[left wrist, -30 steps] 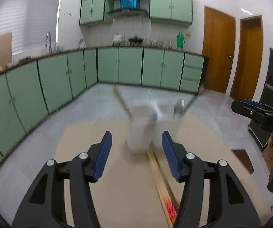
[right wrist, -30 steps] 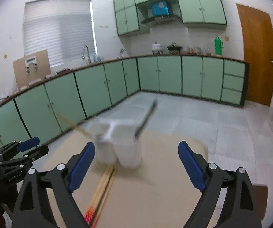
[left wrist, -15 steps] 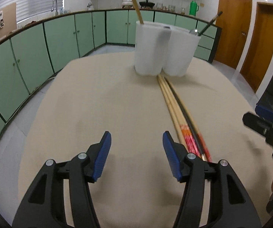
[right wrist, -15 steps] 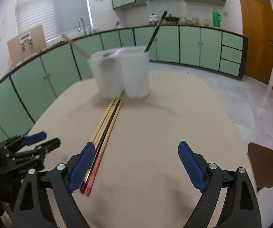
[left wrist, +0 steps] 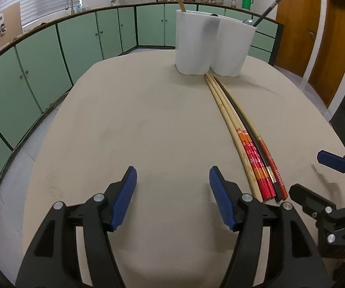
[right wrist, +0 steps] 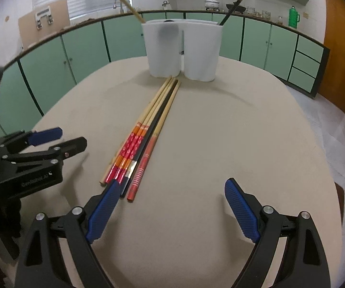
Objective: Organize utensils
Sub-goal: 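Return both grippers to the table and grasp a red-patterned chopstick with the right gripper, then grasp a plain wooden chopstick with the left gripper while the right holds the red one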
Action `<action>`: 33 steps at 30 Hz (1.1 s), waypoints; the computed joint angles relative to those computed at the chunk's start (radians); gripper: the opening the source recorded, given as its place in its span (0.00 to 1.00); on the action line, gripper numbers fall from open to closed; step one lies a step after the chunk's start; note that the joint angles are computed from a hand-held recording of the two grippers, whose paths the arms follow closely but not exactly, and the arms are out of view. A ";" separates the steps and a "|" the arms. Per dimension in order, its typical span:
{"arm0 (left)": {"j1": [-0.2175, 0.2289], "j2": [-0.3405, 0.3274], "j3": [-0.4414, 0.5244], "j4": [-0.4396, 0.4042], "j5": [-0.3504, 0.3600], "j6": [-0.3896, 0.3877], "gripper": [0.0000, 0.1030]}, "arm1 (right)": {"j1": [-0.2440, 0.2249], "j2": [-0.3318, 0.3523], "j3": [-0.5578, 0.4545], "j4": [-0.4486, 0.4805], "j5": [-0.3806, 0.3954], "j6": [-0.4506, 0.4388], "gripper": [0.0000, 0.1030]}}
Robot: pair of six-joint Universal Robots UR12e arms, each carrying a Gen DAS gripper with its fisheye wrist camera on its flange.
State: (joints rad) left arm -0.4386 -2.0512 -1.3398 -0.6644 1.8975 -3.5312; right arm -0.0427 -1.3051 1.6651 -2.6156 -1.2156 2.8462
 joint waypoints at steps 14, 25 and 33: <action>0.001 0.002 -0.003 0.005 0.004 -0.006 0.63 | 0.008 0.009 -0.014 0.010 -0.107 0.032 0.79; -0.001 0.005 -0.008 0.016 -0.001 0.014 0.63 | 0.004 0.009 -0.023 0.064 0.001 -0.005 0.20; -0.006 0.006 -0.010 0.038 -0.049 0.036 0.64 | -0.016 0.008 -0.019 0.055 -0.001 0.009 0.06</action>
